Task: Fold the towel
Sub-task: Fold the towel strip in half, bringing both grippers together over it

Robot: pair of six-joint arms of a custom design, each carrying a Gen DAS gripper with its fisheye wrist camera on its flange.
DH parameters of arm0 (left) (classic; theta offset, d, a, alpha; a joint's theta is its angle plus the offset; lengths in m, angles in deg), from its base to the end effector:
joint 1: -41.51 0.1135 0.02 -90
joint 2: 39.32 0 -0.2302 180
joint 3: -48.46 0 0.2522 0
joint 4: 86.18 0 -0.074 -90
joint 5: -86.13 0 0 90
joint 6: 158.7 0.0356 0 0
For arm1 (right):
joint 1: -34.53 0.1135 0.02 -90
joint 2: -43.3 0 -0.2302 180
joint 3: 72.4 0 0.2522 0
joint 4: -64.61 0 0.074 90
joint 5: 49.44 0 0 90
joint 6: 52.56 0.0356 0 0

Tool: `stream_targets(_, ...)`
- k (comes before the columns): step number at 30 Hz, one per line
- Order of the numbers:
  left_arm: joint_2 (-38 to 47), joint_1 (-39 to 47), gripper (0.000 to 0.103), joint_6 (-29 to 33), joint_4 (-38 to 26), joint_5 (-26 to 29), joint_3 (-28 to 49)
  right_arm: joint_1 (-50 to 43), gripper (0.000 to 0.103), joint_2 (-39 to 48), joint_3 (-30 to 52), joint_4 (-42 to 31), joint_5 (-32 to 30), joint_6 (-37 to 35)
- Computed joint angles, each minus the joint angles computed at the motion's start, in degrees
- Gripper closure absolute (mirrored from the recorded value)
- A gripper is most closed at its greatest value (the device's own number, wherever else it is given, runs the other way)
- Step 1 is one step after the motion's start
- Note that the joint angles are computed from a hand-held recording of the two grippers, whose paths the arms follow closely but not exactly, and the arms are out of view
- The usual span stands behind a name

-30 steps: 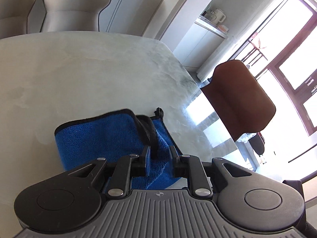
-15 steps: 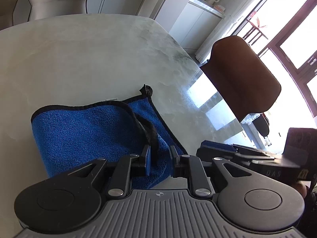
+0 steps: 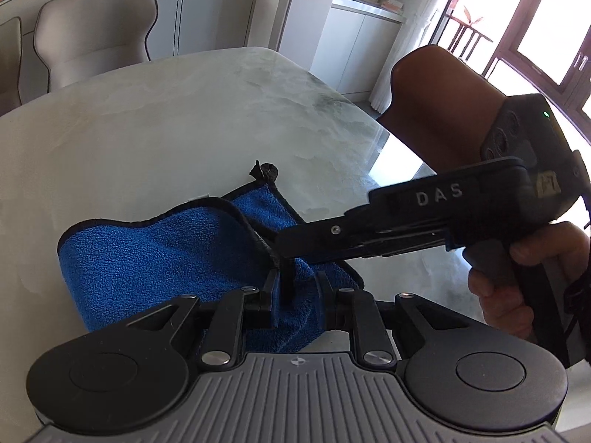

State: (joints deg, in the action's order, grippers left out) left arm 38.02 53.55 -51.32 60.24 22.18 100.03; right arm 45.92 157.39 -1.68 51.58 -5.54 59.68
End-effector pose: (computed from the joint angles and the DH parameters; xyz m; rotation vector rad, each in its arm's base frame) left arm 0.2484 0.0370 0.1373 0.2736 2.4789 -0.3837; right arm 0.3399 0.0946 0.0683 -0.0846 2.5557 1.2545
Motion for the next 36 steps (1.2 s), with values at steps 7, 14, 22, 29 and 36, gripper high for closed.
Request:
stream_targets(7, -2.6, -1.6, 0.085, 2.8, 1.5, -1.9, -2.1, 3.3, 0.057, 3.8, 8.5, -9.6, 3.9, -4.6)
stream_targets(14, -2.7, 0.5, 0.073, 6.2, -2.0, 1.9, -1.1, 6.0, 0.086, 3.1, 9.1, -9.3, 7.9, -9.4)
stream_targets(22, -6.1, 13.3, 0.053, 10.3, -9.2, 10.8, 0.8, 4.2, 0.093, -2.8, 2.4, -3.7, 8.0, -11.4)
stream_targets(29, -1.8, 20.2, 0.051, 11.4, -8.9, 10.5, 2.8, 6.5, 0.091, 0.1, 6.1, -5.7, 11.8, -9.6)
stream_targets(36, 0.6, 22.5, 0.051, 12.8, -9.5, 10.2, 2.7, 7.7, 0.076, 1.5, 7.4, -5.9, 11.9, -11.1)
